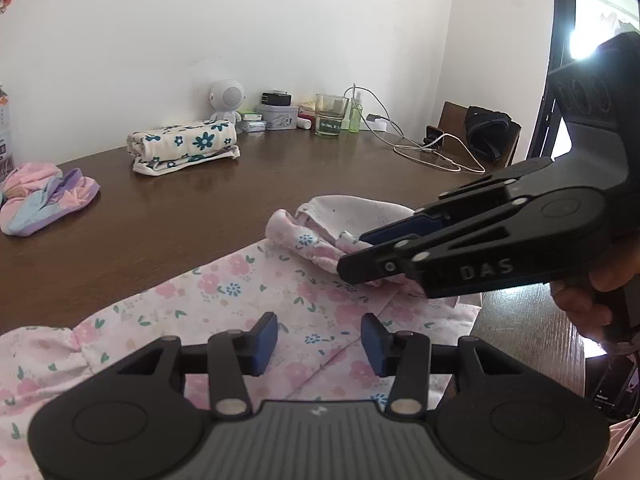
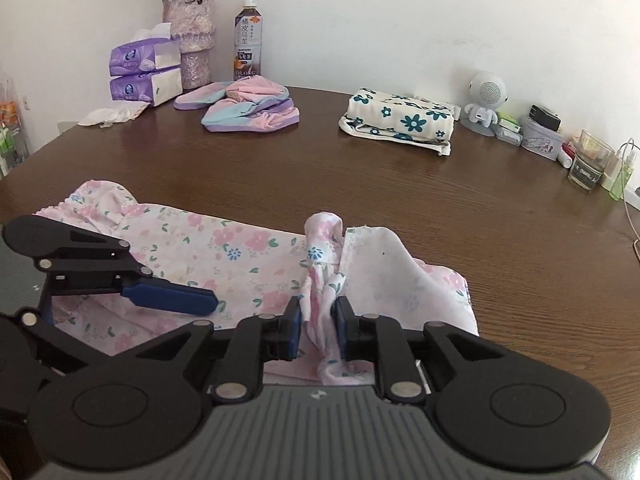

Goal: Fold clothes

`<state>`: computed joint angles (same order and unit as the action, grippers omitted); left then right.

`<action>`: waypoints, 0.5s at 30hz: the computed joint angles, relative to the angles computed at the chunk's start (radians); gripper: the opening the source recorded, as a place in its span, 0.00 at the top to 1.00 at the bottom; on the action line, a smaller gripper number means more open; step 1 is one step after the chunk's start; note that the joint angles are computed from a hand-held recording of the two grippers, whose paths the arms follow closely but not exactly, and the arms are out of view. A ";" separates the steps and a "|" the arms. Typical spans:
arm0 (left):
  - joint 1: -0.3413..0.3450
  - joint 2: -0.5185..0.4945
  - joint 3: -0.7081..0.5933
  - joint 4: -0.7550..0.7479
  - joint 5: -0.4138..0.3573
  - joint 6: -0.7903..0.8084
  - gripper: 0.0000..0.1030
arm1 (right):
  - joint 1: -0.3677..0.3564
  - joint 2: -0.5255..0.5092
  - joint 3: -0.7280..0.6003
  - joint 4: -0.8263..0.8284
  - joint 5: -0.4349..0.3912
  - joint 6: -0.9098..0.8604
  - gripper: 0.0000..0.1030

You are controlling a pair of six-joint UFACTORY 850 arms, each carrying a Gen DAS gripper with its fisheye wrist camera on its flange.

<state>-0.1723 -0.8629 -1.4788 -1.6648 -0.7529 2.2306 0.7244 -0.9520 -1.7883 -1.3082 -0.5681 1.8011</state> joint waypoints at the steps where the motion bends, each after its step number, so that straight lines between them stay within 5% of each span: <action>1: 0.002 0.000 0.000 -0.003 -0.001 -0.001 0.55 | -0.001 0.017 0.024 -0.036 0.021 0.048 0.76; 7: 0.012 0.008 0.002 -0.022 -0.020 -0.011 0.54 | 0.003 0.135 0.197 -0.352 0.078 0.454 0.65; 13: 0.004 0.031 0.023 -0.039 -0.031 -0.016 0.54 | 0.008 0.212 0.337 -0.452 -0.040 0.661 0.56; 15: -0.004 0.042 0.033 -0.035 -0.038 -0.020 0.54 | 0.005 0.231 0.380 -0.482 -0.063 0.730 0.44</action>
<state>-0.1762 -0.8212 -1.4459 -1.6995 -0.7912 2.2102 0.7299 -0.7207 -1.4086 -1.7901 -0.6316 2.5313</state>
